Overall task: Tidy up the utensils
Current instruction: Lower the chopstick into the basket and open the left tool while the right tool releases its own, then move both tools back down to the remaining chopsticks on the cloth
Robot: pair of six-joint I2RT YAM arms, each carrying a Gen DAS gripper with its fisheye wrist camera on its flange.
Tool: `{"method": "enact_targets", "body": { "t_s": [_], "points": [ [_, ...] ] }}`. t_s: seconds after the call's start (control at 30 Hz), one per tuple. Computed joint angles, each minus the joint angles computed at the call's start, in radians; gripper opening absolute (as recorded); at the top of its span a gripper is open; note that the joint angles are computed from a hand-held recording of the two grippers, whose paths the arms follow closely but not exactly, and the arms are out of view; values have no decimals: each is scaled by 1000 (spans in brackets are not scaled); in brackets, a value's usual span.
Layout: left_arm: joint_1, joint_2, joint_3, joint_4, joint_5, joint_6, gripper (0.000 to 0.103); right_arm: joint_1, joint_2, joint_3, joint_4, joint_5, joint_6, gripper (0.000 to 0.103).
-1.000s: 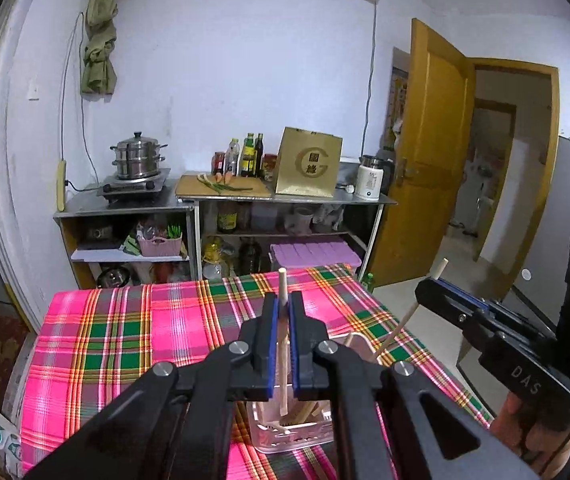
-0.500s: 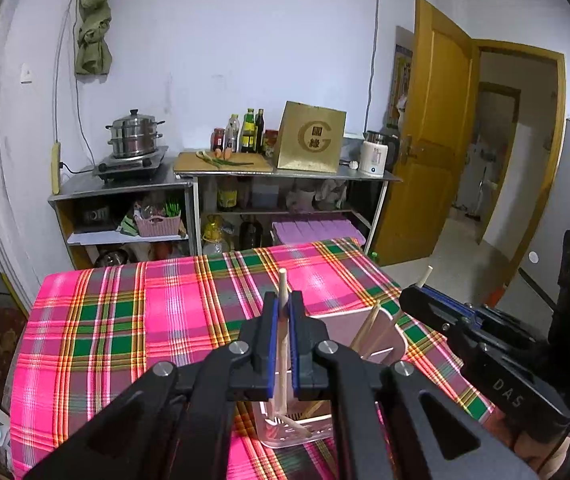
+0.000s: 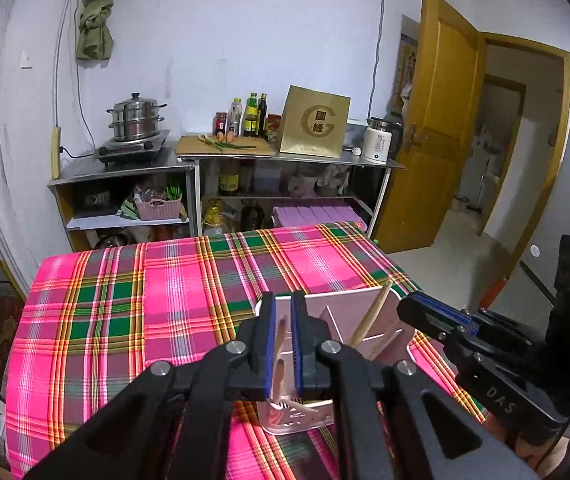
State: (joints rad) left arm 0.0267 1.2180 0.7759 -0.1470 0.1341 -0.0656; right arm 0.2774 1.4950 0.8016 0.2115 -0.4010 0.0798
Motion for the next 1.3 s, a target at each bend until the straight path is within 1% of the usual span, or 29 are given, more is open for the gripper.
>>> {"method": "enact_targets", "body": {
  "t_s": [0.07, 0.3, 0.43, 0.6, 0.77, 0.83, 0.87, 1.0, 1.07, 1.3],
  "points": [
    [1, -7, -5, 1, -1, 0, 16, -1, -6, -3, -7, -1, -2, 12],
    [13, -103, -41, -26, 16, -2, 21, -11, -77, -46, -19, -6, -15, 14],
    [17, -198, -77, -59, 15, -4, 24, -20, -173, -97, -43, -9, -28, 14],
    [48, -340, -138, -116, 42, 3, 24, -52, -311, -172, -92, -38, -43, 16],
    [80, -529, -230, -204, 71, 14, 25, -92, -466, -261, -154, -79, -67, 16],
    [73, -595, -261, -245, 59, 10, 25, -110, -522, -294, -187, -98, -78, 16],
    [85, -628, -275, -266, 72, 14, 25, -119, -555, -314, -208, -106, -85, 16],
    [103, -780, -346, -369, 92, 26, 25, -174, -661, -378, -278, -156, -112, 16],
    [93, -847, -375, -417, 77, 24, 25, -202, -719, -413, -321, -173, -124, 16],
    [114, -1071, -456, -607, 98, 39, 25, -251, -827, -484, -441, -221, -180, 16]
  ]
}}
